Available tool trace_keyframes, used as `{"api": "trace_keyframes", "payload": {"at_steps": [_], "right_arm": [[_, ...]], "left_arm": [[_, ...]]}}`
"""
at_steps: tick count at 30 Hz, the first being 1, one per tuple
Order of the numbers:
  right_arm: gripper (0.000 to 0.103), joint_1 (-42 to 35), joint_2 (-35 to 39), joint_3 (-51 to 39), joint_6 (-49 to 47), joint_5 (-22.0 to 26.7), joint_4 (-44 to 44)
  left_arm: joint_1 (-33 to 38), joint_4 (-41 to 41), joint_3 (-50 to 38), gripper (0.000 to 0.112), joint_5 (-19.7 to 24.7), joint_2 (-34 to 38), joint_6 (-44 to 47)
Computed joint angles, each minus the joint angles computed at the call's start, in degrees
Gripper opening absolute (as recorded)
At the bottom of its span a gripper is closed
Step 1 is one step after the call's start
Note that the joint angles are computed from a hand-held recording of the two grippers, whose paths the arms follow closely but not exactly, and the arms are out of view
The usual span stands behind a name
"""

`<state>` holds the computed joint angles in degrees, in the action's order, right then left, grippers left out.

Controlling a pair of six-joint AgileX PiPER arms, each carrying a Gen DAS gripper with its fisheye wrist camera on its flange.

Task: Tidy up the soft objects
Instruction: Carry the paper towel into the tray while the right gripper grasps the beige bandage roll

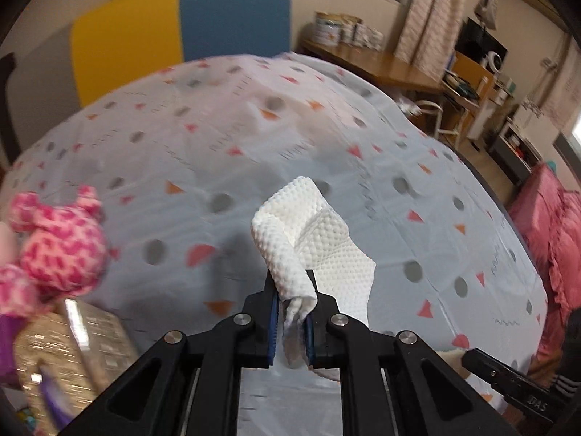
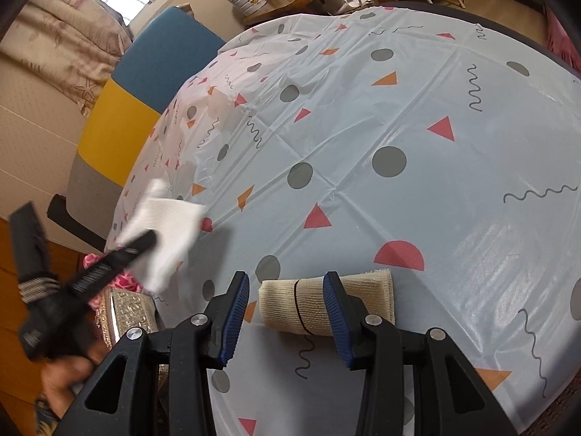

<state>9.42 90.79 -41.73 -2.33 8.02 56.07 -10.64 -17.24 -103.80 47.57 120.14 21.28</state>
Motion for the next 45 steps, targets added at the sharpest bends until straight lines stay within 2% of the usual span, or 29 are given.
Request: {"api": "trace_keyframes", "payload": {"at_steps": [7, 13, 17, 22, 26, 30, 34, 38, 39, 40, 42, 45], "right_arm": [[0.043, 0.74, 0.14, -0.67, 9.95, -0.17, -10.67], [0.042, 1.01, 0.00, -0.69, 14.31, -0.21, -15.29], [0.043, 1.64, 0.15, -1.18, 21.93, -0.13, -23.27], [0.043, 2.71, 0.00, -1.56, 32.88, 0.18, -34.65], [0.043, 3.55, 0.40, -2.45, 39.24, 1.02, -41.90], [0.042, 4.93, 0.96, -3.99, 45.28, 2.46, -49.97], [0.042, 5.39, 2.16, -6.86, 36.28, 5.18, -45.64], [0.043, 5.29, 3.14, -11.08, 27.75, 10.38, -46.50], [0.045, 5.59, 3.43, -12.26, 27.45, 12.02, -48.97], [0.054, 5.84, 3.73, -13.24, 26.10, 13.46, -50.34], [0.064, 6.06, 4.90, -15.62, 19.49, 17.26, -49.76], [0.065, 8.36, 7.92, -19.86, 16.49, 24.16, -56.09]], "left_arm": [[10.16, 4.54, -6.72, 0.012, 1.53, -0.56, -2.36], [20.21, 5.64, -7.38, 0.012, 0.46, -1.60, -1.00], [27.57, 5.17, -5.98, 0.012, -0.64, -2.10, 0.45], [35.14, 0.15, 2.43, 0.012, -4.11, -5.37, 6.74], [39.56, -8.75, 14.81, 0.012, -7.61, -11.50, 18.36], [43.91, -18.13, 25.32, 0.012, -6.94, -17.18, 30.54], [49.38, -26.33, 35.21, 0.012, -3.98, -22.92, 43.17], [54.98, -29.88, 40.07, 0.012, 0.65, -25.78, 49.29], [56.36, -30.63, 41.46, 0.012, 1.35, -26.67, 50.94], [57.27, -30.99, 42.21, 0.012, 1.86, -27.22, 51.76], [59.88, -31.78, 43.77, 0.012, 3.95, -28.27, 53.53], [62.37, -32.14, 45.30, 0.012, 5.54, -29.32, 55.51]]}}
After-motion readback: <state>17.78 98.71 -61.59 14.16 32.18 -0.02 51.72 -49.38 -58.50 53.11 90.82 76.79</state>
